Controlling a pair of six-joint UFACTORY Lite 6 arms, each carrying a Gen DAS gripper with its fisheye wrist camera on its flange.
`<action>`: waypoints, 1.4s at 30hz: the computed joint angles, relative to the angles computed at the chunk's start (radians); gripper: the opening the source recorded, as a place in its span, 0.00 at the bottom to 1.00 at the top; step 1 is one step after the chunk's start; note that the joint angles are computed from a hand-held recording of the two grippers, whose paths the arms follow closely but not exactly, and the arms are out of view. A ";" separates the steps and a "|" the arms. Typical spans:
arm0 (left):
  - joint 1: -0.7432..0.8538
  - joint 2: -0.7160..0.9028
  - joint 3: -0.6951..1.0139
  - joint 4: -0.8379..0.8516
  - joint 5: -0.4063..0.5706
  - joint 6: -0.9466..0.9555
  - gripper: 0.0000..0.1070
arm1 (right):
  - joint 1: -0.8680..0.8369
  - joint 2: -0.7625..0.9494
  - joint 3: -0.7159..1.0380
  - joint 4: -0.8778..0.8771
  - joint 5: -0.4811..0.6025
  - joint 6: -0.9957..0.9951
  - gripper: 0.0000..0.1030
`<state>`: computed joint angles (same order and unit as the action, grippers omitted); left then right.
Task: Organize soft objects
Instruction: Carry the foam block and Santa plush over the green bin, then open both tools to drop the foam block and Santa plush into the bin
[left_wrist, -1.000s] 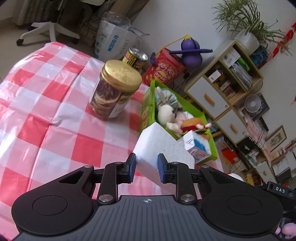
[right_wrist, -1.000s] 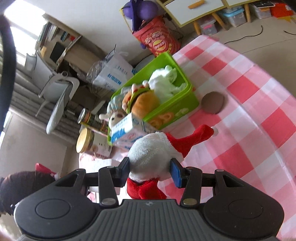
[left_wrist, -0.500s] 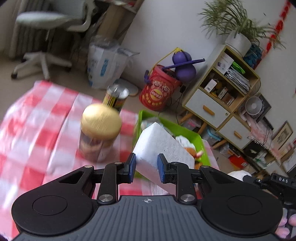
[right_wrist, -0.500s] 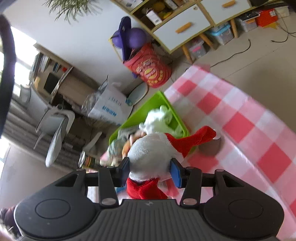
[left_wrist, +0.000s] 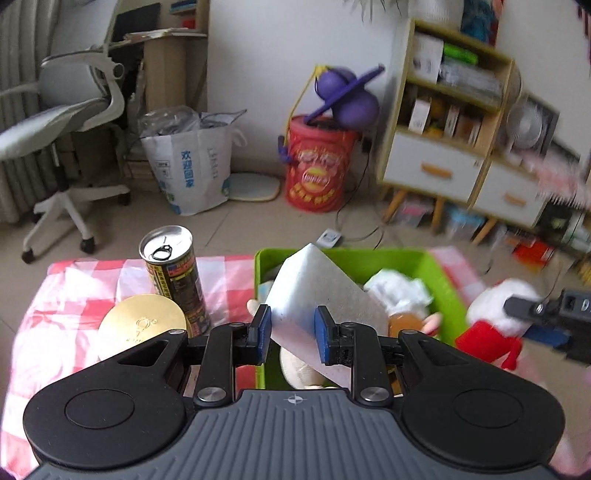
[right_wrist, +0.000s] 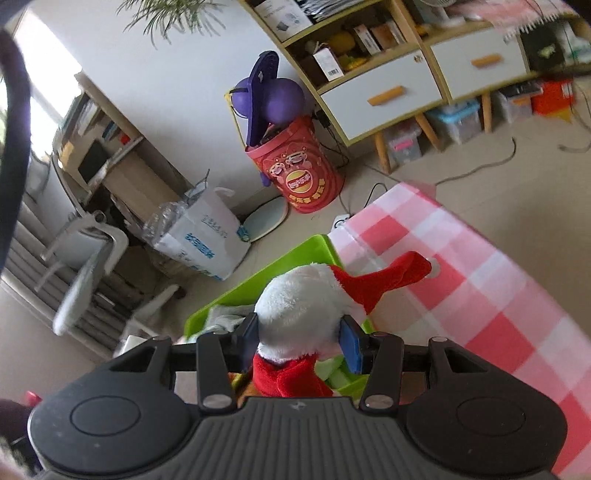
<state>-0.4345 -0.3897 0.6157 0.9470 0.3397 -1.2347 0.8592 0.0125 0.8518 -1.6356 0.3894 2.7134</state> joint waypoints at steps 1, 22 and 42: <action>-0.006 0.029 0.005 0.047 0.000 -0.042 0.23 | 0.002 0.026 0.014 -0.006 0.006 -0.008 0.28; 0.026 0.323 0.100 0.411 -0.031 -0.377 0.21 | 0.034 0.216 0.080 -0.189 0.085 0.086 0.28; -0.016 -0.029 -0.100 0.315 -0.085 -0.277 0.68 | 0.073 0.060 0.032 0.052 0.098 -0.167 0.56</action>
